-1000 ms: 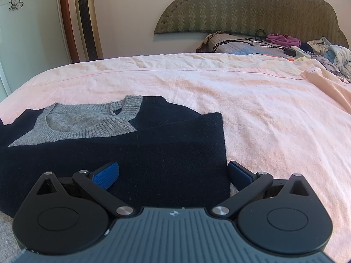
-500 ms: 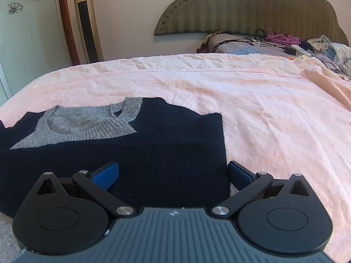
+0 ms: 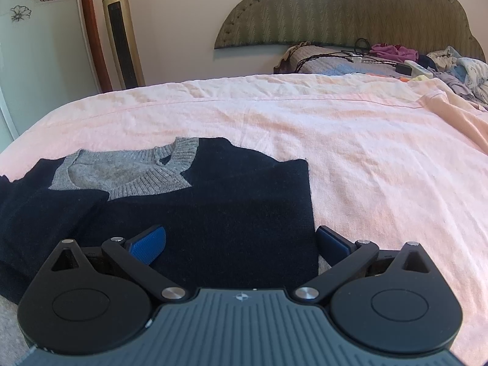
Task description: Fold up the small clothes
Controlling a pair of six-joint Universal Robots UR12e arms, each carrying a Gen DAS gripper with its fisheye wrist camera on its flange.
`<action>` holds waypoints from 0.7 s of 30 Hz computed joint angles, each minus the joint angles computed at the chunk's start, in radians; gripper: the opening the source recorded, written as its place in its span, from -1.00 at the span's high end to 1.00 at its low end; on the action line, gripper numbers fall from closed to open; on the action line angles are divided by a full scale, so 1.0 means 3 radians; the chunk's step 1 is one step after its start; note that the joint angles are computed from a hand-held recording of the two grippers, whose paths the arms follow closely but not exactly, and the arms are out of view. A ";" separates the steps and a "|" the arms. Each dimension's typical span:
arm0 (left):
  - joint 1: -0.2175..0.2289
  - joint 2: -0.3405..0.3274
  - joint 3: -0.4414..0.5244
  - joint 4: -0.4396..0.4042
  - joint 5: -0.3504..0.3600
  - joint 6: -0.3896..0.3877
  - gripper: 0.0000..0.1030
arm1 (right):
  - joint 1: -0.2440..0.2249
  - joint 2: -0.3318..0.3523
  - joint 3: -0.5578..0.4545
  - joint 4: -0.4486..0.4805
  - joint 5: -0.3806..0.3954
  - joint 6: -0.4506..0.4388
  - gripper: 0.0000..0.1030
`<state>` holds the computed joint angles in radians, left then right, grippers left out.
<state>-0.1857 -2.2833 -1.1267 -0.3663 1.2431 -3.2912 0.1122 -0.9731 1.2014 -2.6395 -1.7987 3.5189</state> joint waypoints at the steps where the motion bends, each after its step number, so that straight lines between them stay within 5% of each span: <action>1: -0.0006 -0.0007 0.0019 -0.0019 0.0024 -0.0008 -0.98 | -0.0010 -0.0039 0.0024 -0.0095 0.0111 0.0200 -0.83; 4: -0.0027 -0.0025 0.0065 -0.0067 0.0079 0.0061 -1.00 | -0.0112 -0.0094 0.0090 -0.0484 0.1027 0.0670 -0.86; 7: -0.0026 -0.0029 0.0068 -0.0062 0.0078 0.0061 -1.00 | -0.0174 0.0032 -0.0201 0.0071 0.1851 0.0809 -0.63; 9: -0.0016 -0.0029 0.0055 -0.0031 0.0046 0.0021 -1.00 | -0.0123 0.0102 -0.0391 0.0411 0.1781 0.0600 -0.10; 11: -0.0013 -0.0023 0.0041 -0.0014 0.0041 0.0008 -1.00 | -0.0044 0.0129 -0.0484 0.0454 0.1418 0.0394 -0.16; 15: -0.0008 -0.0018 0.0028 0.0003 0.0028 -0.0010 -1.00 | -0.0097 0.0155 -0.0547 0.0689 0.1663 0.0405 -0.84; 18: -0.0003 -0.0019 0.0026 0.0015 0.0011 -0.0031 -1.00 | -0.0115 0.0133 -0.0482 0.0678 0.1339 0.0328 -0.72; 21: -0.0001 -0.0017 0.0019 0.0031 0.0001 -0.0053 -1.00 | -0.0181 0.0037 -0.0229 0.0246 0.0900 0.0755 -0.78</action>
<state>-0.1859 -2.2885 -1.1211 -0.3570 1.2435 -3.3069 0.0578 -0.9621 1.1327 -2.5658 -1.5288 3.7456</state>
